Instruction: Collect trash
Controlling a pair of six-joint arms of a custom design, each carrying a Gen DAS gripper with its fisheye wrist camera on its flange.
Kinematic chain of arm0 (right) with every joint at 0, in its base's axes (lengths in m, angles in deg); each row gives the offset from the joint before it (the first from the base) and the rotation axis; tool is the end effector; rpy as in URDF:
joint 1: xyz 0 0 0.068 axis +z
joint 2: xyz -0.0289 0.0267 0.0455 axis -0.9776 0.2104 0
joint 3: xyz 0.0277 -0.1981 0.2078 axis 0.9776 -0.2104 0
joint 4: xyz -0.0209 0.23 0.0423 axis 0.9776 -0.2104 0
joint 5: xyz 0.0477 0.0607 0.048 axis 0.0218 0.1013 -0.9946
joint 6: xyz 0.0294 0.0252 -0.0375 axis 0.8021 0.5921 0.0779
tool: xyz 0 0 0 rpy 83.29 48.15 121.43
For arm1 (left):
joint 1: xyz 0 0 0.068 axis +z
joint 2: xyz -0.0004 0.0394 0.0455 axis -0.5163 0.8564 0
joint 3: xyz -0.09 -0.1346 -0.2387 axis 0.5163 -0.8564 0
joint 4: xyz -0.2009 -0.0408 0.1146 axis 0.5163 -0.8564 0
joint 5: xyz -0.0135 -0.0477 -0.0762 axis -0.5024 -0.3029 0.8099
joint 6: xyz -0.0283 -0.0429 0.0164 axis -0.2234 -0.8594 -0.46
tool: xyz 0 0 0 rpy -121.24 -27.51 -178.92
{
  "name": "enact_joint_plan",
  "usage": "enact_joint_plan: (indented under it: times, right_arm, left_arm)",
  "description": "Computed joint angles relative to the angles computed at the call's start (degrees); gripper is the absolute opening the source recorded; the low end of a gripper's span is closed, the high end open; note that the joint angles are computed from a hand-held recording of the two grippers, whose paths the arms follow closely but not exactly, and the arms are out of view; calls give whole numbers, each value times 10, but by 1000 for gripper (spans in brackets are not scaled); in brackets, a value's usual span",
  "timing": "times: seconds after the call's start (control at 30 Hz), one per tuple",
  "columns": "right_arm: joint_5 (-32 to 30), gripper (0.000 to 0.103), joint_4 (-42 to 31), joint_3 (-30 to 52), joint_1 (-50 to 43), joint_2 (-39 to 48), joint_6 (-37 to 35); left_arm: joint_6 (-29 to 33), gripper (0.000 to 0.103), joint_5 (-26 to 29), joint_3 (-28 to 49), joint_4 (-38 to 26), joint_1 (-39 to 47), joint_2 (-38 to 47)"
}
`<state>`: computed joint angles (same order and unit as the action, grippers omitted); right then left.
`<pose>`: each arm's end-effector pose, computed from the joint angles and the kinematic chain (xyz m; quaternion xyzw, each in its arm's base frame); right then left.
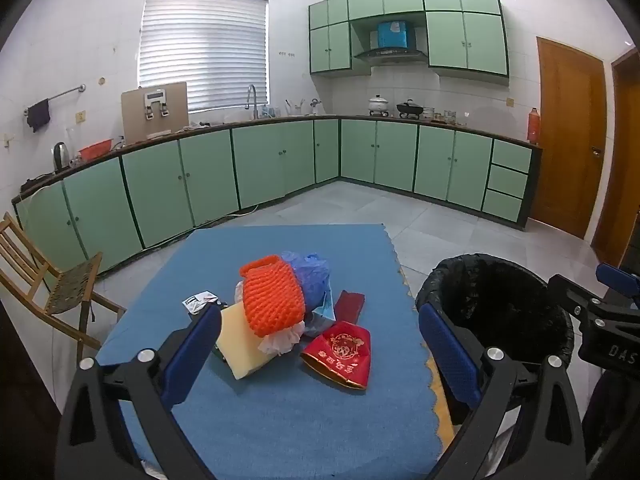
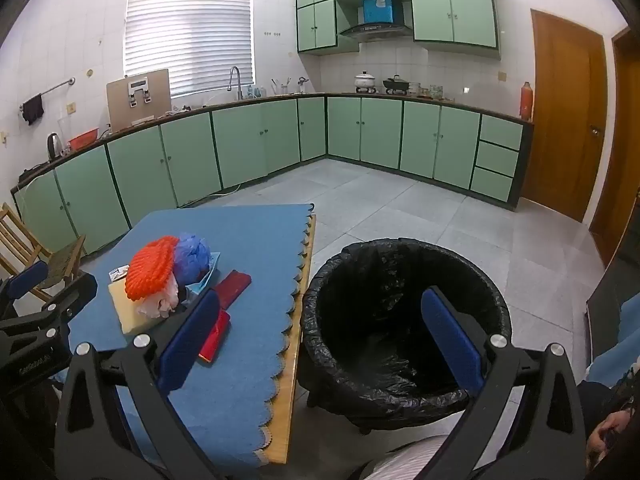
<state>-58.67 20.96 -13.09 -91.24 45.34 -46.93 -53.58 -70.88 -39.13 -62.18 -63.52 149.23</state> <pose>0.2742 -0.0542 0.1711 -0.0424 0.8647 0.0349 0.4993 0.2499 -0.1360 0.1930 -0.0308 0.8594 0.0292 0.5095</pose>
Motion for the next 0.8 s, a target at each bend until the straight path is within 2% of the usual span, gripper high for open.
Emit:
enact_joint_plan:
  times: [0.8]
  right_arm:
    - [7,98,-4,0,9,-3,5]
  left_arm:
    - [-12,97,-16,14,2,-15,19]
